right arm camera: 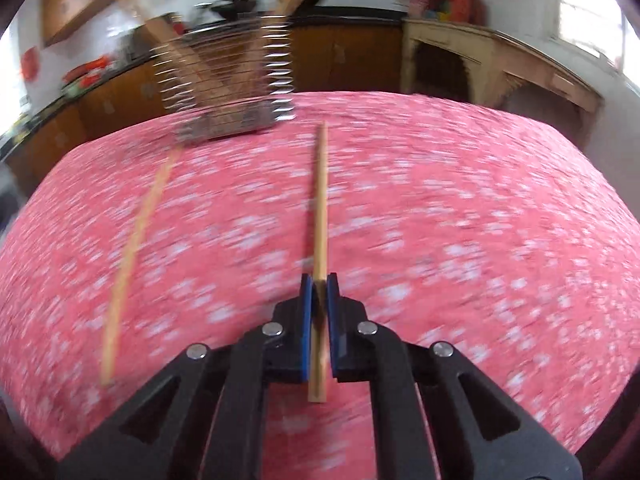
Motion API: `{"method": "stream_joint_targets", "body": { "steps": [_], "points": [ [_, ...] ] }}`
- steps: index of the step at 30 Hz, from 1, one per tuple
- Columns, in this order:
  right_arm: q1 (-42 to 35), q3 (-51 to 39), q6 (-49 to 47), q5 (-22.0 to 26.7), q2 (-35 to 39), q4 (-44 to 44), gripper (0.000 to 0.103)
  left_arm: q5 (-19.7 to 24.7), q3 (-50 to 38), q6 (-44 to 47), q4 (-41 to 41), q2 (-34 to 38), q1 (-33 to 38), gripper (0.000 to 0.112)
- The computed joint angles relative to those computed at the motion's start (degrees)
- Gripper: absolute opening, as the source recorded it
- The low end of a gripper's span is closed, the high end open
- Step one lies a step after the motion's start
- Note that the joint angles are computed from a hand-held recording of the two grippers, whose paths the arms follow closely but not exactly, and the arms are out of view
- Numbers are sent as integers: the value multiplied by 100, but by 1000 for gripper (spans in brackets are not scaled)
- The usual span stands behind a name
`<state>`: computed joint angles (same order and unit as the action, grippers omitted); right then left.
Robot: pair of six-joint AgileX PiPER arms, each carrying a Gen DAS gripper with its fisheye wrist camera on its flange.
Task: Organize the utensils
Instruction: 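Lower the right gripper to the table and close it on a chopstick, then close the left gripper on the last wooden chopstick while the right gripper holds its own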
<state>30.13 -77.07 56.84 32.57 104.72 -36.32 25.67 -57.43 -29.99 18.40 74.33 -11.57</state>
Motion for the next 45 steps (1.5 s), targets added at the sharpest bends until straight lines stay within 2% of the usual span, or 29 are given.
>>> {"method": "stream_joint_targets", "body": {
  "steps": [2,6,10,11,17,31,34,36,37,39,41,45],
  "points": [
    [-330,-74,-239,68,-7,358,8,-33,47,-13,-13,45,-55,69],
    [-639,80,265,133,-67,-69,8,-120,144,-298,261,138,-258,69],
    [-1162,-115,-287,-30,29,734,8,-167,200,-391,297,223,-431,69],
    [-1152,-337,-282,183,143,558,8,-156,204,-428,323,253,-482,69],
    [-1269,-1087,-644,428,538,681,8,-108,228,-700,542,313,-698,69],
    [-1359,-1202,-863,490,744,867,8,24,150,-1084,731,613,-1073,69],
    [-1315,-1158,-772,469,731,828,8,193,26,-1338,943,834,-1249,60],
    [-1308,-1161,-763,466,731,838,8,409,-125,-1303,861,996,-1306,41],
    [-1326,-1129,-767,431,725,840,8,487,-166,-1387,924,1031,-1321,38],
    [-1323,-1128,-759,427,725,843,8,759,-268,-1798,1368,1120,-1453,14],
    [-1337,-1120,-777,405,722,867,8,832,-308,-1839,1406,1150,-1418,7],
    [-1374,-1073,-775,342,693,923,8,776,-306,-1390,961,1088,-1073,7]
  ]
}}
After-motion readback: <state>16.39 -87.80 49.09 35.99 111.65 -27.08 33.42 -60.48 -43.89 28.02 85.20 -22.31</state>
